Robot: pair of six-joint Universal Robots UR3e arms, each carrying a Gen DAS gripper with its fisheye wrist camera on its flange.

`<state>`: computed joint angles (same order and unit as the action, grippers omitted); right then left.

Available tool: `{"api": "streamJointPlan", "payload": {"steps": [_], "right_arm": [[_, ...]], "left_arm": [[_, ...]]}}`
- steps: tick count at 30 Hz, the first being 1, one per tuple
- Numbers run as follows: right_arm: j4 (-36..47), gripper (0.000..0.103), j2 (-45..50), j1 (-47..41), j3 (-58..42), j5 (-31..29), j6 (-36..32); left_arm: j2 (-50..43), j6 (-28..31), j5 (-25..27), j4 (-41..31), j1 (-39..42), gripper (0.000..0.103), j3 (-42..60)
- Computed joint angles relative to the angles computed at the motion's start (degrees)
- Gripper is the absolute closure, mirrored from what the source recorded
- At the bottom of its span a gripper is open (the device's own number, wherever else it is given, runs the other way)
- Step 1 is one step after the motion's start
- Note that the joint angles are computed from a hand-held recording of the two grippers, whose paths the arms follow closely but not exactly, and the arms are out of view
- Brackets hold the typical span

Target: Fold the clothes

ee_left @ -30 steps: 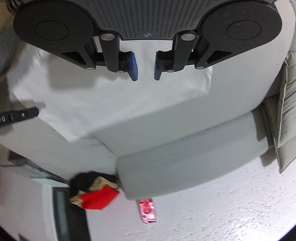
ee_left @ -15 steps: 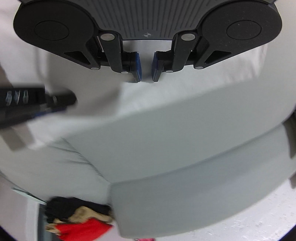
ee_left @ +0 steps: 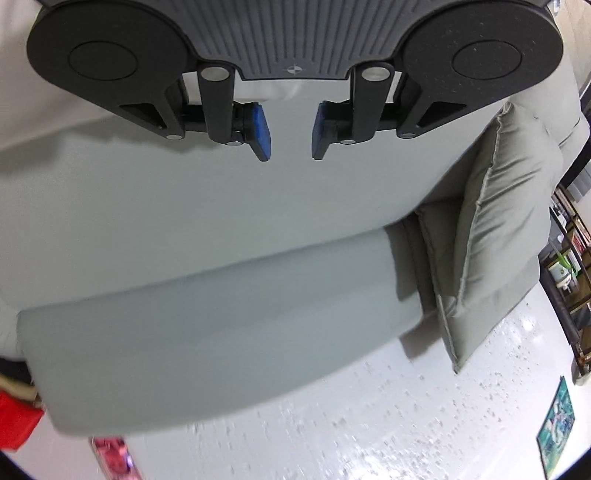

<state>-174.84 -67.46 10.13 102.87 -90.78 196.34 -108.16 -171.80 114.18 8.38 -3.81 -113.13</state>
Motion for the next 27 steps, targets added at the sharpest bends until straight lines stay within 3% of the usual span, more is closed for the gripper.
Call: {"api": "streamJointPlan", "payload": {"steps": [1,3,4,6,7,8,10,12,13,17,21,23,27], "right_arm": [[0.0,0.076,-3.2,-1.2,3.3,2.5,0.7],[0.3,0.073,-8.4,-3.9,8.7,9.8,0.6],[0.6,0.073,-9.6,-4.4,10.6,12.7,-0.1],[2.1,0.075,-11.4,-4.2,13.6,16.3,-2.5],[4.4,0.078,-11.7,-2.6,13.6,13.9,-3.8],[4.8,0.084,-11.8,-0.1,13.8,8.3,-4.5],[6.4,0.083,-13.7,2.8,15.0,-0.7,-4.8],[11.2,0.083,-17.1,3.4,16.3,-7.0,-2.6],[11.2,0.083,-19.7,2.6,19.0,-8.0,-2.4],[10.5,0.084,-35.5,-2.6,31.0,-1.3,-1.0],[8.2,0.082,-46.9,-3.1,39.4,4.9,0.1],[5.9,0.082,-47.8,-0.8,41.4,7.6,-0.2],[7.4,0.082,-39.9,5.9,36.7,7.2,-5.8]], "left_arm": [[3.7,0.1,-6.2,-2.2,2.3,0.077,-3.2],[9.8,1.3,-19.3,-8.9,7.3,0.072,-7.5],[10.1,3.0,-20.5,-9.7,7.9,0.071,-8.7],[7.8,4.5,-13.7,-8.6,5.7,0.071,-8.9],[6.3,4.8,-8.4,-7.6,4.4,0.071,-8.5],[4.8,5.1,-3.2,-6.6,3.1,0.07,-8.1],[4.7,5.8,3.7,-9.2,2.5,0.07,-7.5],[5.2,5.6,8.9,-11.1,2.1,0.078,-7.9],[8.1,5.0,8.4,-11.3,3.2,0.079,-10.1],[27.7,3.1,-2.5,-18.6,8.2,0.075,-18.1],[42.3,2.8,-14.0,-27.1,6.5,0.075,-23.6],[42.5,4.3,-12.9,-27.0,1.5,0.072,-25.5],[35.9,5.3,-1.4,-27.9,-10.5,0.075,-24.0]]}}
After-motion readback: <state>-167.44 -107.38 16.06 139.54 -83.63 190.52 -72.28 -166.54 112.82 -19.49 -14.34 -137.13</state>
